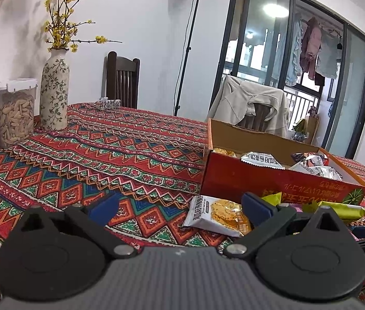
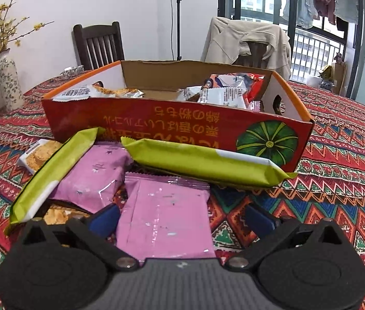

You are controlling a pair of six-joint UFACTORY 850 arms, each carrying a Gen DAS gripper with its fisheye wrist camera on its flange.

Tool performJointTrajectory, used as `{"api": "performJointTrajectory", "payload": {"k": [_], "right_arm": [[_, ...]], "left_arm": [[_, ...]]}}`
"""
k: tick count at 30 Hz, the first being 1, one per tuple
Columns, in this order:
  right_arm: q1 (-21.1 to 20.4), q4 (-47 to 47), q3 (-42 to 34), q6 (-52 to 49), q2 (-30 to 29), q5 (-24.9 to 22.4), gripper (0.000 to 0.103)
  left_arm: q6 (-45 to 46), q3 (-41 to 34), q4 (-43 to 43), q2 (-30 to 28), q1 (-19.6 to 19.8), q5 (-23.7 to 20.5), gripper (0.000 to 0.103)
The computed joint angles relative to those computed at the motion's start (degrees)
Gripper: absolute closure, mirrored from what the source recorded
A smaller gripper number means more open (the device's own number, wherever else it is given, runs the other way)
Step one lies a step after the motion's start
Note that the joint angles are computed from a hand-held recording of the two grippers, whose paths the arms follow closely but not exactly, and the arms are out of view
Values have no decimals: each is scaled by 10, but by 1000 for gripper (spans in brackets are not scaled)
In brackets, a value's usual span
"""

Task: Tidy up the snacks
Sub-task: 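Grasp a pink packet with the right tool while the left tool grasps a green bar packet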

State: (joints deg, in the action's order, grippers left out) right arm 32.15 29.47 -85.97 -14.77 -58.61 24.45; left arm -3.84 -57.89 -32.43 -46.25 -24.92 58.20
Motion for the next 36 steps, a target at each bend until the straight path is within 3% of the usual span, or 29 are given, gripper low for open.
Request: {"api": "performJointTrajectory", "payload": {"k": [1, 3, 8, 13, 16, 24, 27, 32, 36], "right_arm": [[1, -8, 5, 8, 2, 8, 14], [1, -36, 12, 27, 6, 20, 43], [5, -51, 38, 37, 18, 63, 43], [27, -24, 97, 22, 37, 214, 43], [35, -10, 113, 12, 42, 264, 43], [29, -16, 120, 32, 46, 278, 43], [27, -18, 120, 40, 45, 279, 43], [25, -19, 116, 56, 42, 275, 43], [23, -23, 117, 65, 42, 274, 43]], "left_arm": [[-2, 1, 3, 0, 1, 2, 0], [-5, 3, 13, 0, 1, 7, 0], [-5, 2, 12, 0, 1, 6, 0], [-1, -1, 7, 0, 1, -2, 0], [2, -2, 6, 0, 1, -5, 0], [15, -13, -1, -2, 4, -34, 0], [16, -22, 52, 6, 14, -97, 0], [-27, -35, 106, 9, 12, -147, 0], [29, -67, 63, -5, -7, -175, 0]]}}
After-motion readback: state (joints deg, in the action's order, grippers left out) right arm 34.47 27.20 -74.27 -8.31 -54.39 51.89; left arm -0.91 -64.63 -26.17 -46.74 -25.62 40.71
